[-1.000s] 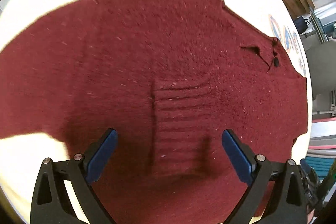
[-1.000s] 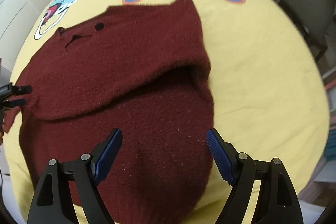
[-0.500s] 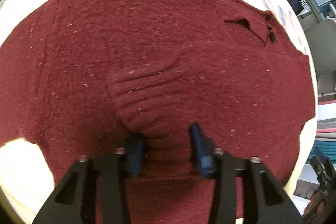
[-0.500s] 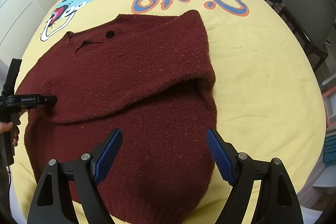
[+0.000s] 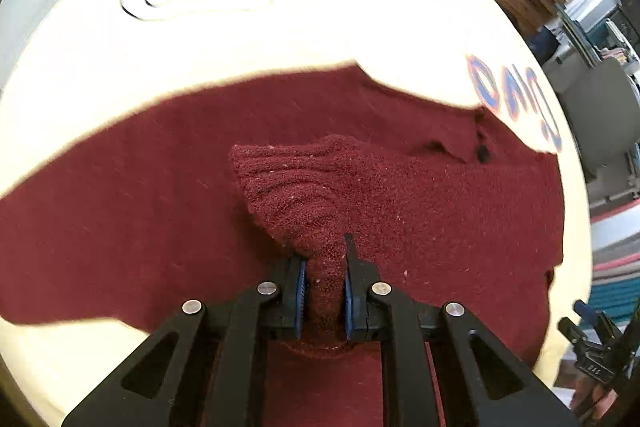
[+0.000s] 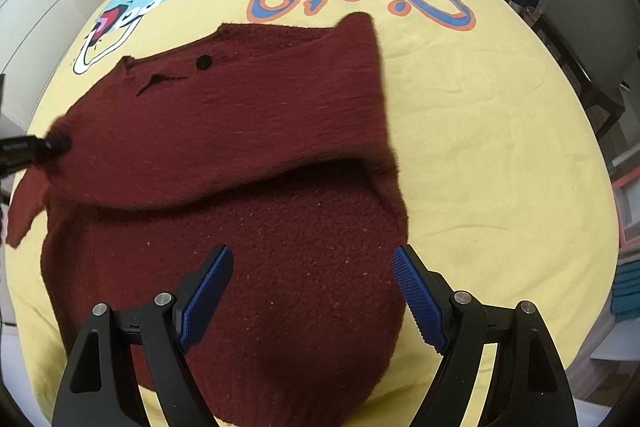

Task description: Fold small clothes

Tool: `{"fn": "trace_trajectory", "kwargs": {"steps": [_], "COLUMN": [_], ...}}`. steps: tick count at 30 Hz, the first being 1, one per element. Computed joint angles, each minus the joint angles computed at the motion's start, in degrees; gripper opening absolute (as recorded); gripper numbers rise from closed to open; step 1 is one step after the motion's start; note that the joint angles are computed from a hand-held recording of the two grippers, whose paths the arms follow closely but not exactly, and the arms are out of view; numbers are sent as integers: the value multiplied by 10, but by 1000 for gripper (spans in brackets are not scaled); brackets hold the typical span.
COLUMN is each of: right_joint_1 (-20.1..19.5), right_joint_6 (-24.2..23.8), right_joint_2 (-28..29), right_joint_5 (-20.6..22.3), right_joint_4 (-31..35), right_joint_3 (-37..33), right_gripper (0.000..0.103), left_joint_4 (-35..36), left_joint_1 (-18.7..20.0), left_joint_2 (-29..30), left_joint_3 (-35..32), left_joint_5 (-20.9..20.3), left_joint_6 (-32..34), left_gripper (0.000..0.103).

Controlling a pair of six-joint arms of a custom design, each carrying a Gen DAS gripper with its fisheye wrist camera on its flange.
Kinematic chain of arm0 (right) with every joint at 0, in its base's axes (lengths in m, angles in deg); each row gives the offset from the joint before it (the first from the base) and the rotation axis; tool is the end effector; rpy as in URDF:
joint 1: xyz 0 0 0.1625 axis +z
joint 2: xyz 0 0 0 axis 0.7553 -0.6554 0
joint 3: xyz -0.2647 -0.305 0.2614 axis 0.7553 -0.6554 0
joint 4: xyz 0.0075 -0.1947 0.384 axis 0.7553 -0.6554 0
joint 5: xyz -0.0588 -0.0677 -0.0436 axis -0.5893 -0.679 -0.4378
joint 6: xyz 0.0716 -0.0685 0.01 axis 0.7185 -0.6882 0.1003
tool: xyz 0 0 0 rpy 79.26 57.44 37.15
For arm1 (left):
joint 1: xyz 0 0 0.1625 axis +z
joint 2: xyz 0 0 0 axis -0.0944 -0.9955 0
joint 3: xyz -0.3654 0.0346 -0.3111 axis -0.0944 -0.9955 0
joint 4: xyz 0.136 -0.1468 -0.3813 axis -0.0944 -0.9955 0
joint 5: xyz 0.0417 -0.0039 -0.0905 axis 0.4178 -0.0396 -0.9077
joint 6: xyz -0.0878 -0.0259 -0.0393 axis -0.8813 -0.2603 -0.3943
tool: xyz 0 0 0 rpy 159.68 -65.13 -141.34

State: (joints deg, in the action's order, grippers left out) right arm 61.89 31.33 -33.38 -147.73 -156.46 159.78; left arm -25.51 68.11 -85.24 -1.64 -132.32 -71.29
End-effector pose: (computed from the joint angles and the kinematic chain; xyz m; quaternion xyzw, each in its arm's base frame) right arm 0.2383 -0.4677 0.2058 -0.1437 -0.8894 0.2388 0.3624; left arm -0.2116 -0.8012 0.2403 0.2388 0.9410 -0.0353 0.2373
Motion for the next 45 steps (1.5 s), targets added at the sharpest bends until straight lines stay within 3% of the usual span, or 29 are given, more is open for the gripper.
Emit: {"fn": "trace_trajectory", "kwargs": {"steps": [4, 7, 12, 18, 19, 20, 21, 23, 26, 28, 33, 36, 39, 41, 42, 43, 45], "right_joint_1": [-13, -34, -77, -127, -135, -141, -147, -150, -145, -138, -139, -137, -129, -121, -116, -108, -93], "right_joint_6": [-1, -31, -81, -115, -116, -111, -105, -102, -100, -105, -100, -93, -89, -85, -82, -77, -83], "right_joint_2": [-5, -8, 1, 31, 37, 41, 44, 47, 35, 28, 36, 41, 41, 39, 37, 36, 34], "right_joint_5": [-29, -27, 5, 85, 100, 112, 124, 128, 121, 93, 78, 69, 63, 46, 35, 18, -2], "right_joint_4": [0, -14, -47, -81, -85, -85, -75, -78, -120, -135, -109, -93, -95, -86, -77, -67, -74], "right_joint_3": [-5, -17, -47, -84, -88, -91, -95, -96, -77, -65, -69, -75, -75, -76, -77, -79, -80], "right_gripper": [83, 83, 83, 82, 71, 43, 33, 20, 15, 15, 16, 18, 30, 44, 50, 58, 72], "left_joint_4": [11, -7, -6, -31, -30, -30, -31, -37, -45, -38, -65, -89, -123, -145, -152, -159, -172], "left_joint_1": [10, 18, 32, 34, 33, 33, 32, 29, 25, 30, 31, 26, 17, 10, 8, 4, -1], "left_joint_2": [-1, 2, 1, -7, -10, -13, -16, -18, -20, -17, 0, -4, -12, -16, -19, -22, -30], "left_joint_3": [-10, -7, -5, 25, 27, 29, 34, 40, 52, 47, 50, 66, 88, 99, 103, 104, 105], "left_joint_5": [2, 12, 5, 6, 5, 4, 3, 5, 2, 1, 29, 41, 73, 92, 95, 95, 88], "left_joint_6": [-20, -17, -19, -3, -2, -2, -2, 2, 11, 13, 35, 54, 80, 89, 89, 90, 98], "left_gripper": [12, 12, 12, 12, 12, 12, 12, 12, 12, 12, 14, 21, 34, 35, 44, 63, 88]}}
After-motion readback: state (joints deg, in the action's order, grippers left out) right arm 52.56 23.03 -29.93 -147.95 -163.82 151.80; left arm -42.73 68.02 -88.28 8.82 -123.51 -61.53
